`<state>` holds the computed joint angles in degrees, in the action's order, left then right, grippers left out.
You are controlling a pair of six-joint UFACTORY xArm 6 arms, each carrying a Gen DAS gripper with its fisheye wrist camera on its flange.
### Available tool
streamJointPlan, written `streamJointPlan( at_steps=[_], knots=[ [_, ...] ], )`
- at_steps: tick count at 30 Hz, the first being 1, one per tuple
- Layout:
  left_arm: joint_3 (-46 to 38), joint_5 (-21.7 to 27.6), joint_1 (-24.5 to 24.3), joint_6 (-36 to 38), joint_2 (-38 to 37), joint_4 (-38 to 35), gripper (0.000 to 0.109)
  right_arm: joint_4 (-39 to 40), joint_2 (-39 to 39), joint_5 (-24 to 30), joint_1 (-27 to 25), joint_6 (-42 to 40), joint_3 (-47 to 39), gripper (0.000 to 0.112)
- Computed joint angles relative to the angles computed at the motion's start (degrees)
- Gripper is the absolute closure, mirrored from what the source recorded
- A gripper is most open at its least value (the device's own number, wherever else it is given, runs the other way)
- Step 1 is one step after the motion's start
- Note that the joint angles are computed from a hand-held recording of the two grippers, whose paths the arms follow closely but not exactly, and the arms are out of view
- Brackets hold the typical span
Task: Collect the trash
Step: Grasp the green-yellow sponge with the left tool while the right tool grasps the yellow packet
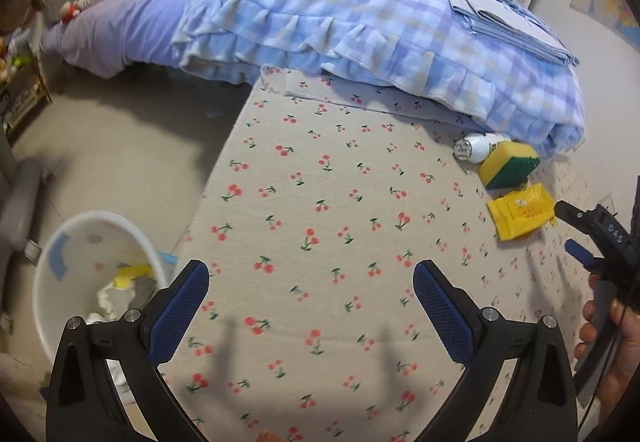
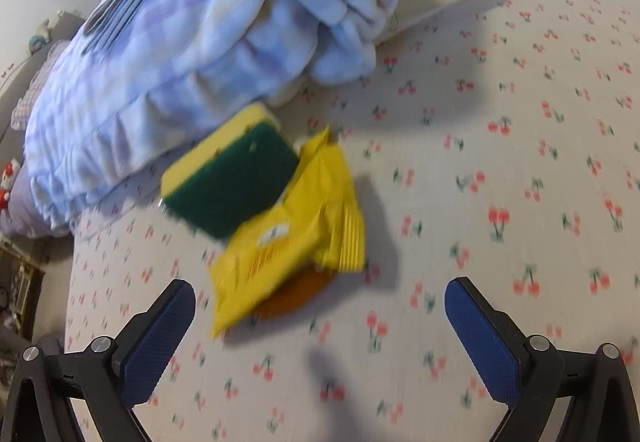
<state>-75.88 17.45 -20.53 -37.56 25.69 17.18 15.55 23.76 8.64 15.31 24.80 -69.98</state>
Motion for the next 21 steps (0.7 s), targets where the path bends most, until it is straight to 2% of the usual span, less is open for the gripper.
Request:
streamJointPlan(
  at_steps=[2, 3, 6, 10, 12, 14, 19, 21],
  knots=[
    [-1.4, 0.0, -0.3, 1.8, 1.4, -2.0, 0.006, 2.1, 1.6, -0.6, -0.2, -2.2, -1.6, 0.013],
    [-2.1, 0.4, -0.4, 2.6, 1.9, -2.4, 0.006, 5.5, 2.5, -0.7, 0.0, -5.4, -2.7, 0.016],
    [-3.4, 1.0, -0.9, 4.2, 3.1, -3.8, 0.006, 14.7, 5.0, 0.7, 0.2, -13.0, -5.9, 0.033],
    [-5.9, 2.0, -1.7, 8.4, 5.0, -8.1, 0.006, 20.8, 6.9, 1.1, 0.7, -17.7, -8.2, 0.071],
    [-6.2, 2.1, -2.0, 8.7, 5.2, -7.8, 0.006, 26.8, 6.6, -0.3, 1.4, -22.4, -8.2, 0.076],
    [-6.9, 1.9, -2.7, 9.3, 5.5, -7.7, 0.006, 31.4, 5.7, -1.2, 1.8, -27.1, -7.9, 0.089],
    [-10.7, 3.2, -4.8, 13.1, 7.7, -9.4, 0.006, 45.6, 0.3, -1.6, 1.7, -41.2, -4.4, 0.094],
    [-13.6, 4.0, -5.7, 13.7, 9.4, -8.2, 0.006, 48.4, -2.5, -2.0, 1.1, -44.6, -2.1, 0.095]
  ],
)
